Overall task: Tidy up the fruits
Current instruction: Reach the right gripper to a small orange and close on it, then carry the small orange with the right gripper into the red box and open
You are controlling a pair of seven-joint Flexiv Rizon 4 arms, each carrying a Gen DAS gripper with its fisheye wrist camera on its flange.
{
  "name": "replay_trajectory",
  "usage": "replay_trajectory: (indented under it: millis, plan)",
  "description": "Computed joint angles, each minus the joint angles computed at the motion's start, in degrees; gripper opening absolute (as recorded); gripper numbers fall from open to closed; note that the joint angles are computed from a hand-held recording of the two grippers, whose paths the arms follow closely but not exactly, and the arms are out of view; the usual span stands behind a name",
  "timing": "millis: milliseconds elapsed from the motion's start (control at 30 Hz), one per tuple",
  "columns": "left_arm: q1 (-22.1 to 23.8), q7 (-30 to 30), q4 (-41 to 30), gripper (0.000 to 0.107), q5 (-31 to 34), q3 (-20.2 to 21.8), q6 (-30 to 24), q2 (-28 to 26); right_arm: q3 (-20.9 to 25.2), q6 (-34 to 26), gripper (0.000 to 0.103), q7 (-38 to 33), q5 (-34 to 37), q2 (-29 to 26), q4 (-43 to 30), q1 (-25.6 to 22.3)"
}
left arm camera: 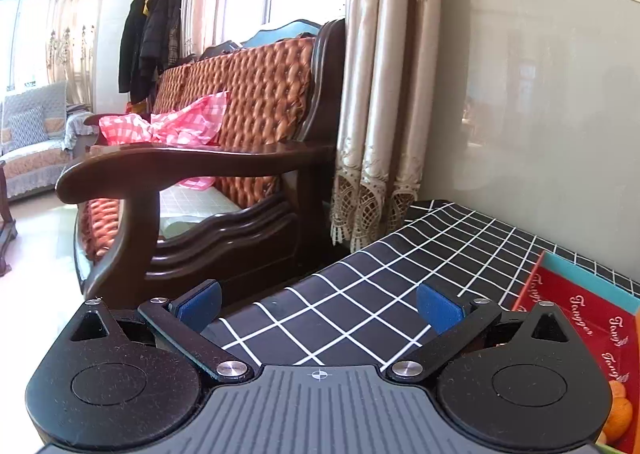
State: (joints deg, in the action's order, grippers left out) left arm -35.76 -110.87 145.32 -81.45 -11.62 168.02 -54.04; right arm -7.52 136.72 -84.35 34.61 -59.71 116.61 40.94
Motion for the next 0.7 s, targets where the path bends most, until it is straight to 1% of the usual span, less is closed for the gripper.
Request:
replay_trajectory:
  millis: [67,100,133,200,233,267,367,467,533,633,700]
  plan:
    - [0.09,-0.12,0.14,0.103,-0.01,0.10,-0.07,-0.03,0.29,-1.60,0.066,0.39,-1.80,-0.05,-0.65,-1.46]
    - [0.08,-0.15,0.26,0.103,0.00,0.08,-0.11,0.02,1.04,-1.27,0.058,1.05,-3.26,-0.15,-0.63,-2.72]
    - [0.08,-0.03,0.23,0.103,0.10,0.07,-0.19,0.00,1.65,-0.98,0.046,1.71,-4.46,-0.24,-0.57,-3.76]
    - [0.08,0.84,-0.19,0.103,0.05,-0.03,-0.38,-0.02,1.42,-0.06,0.038,2.34,-4.09,-0.95,-0.84,-3.59]
    - [0.13,1.41,-0.45,0.103,0.11,-0.03,-0.51,-0.09,1.33,0.09,0.027,2.36,-4.18,-1.04,-0.80,-3.50]
    - [0.12,1.92,-0.70,0.103,0.03,-0.11,-0.60,-0.11,1.40,0.29,0.024,2.33,-4.53,-0.97,-0.49,-3.57]
    - [0.41,2.41,-0.91,0.103,0.31,-0.14,-1.07,-0.03,2.40,1.93,0.024,2.85,-5.70,-1.25,-0.15,-4.20]
    - [0.51,1.44,-0.50,0.103,0.30,-0.18,-1.43,0.20,2.76,3.90,0.024,2.68,-5.60,-1.39,0.26,-3.88]
    - [0.50,0.87,-0.17,0.103,0.19,-0.17,-1.66,0.30,3.65,6.92,0.024,2.44,-5.99,-1.28,1.24,-3.95]
    - [0.63,-0.24,0.52,0.103,0.40,-0.02,-2.21,0.50,5.11,13.12,0.024,1.24,-7.36,-1.31,2.79,-4.12]
    - [0.81,-1.13,0.82,0.103,0.62,0.10,-2.76,0.66,6.60,17.92,0.024,0.39,-9.52,-1.25,4.31,-4.61]
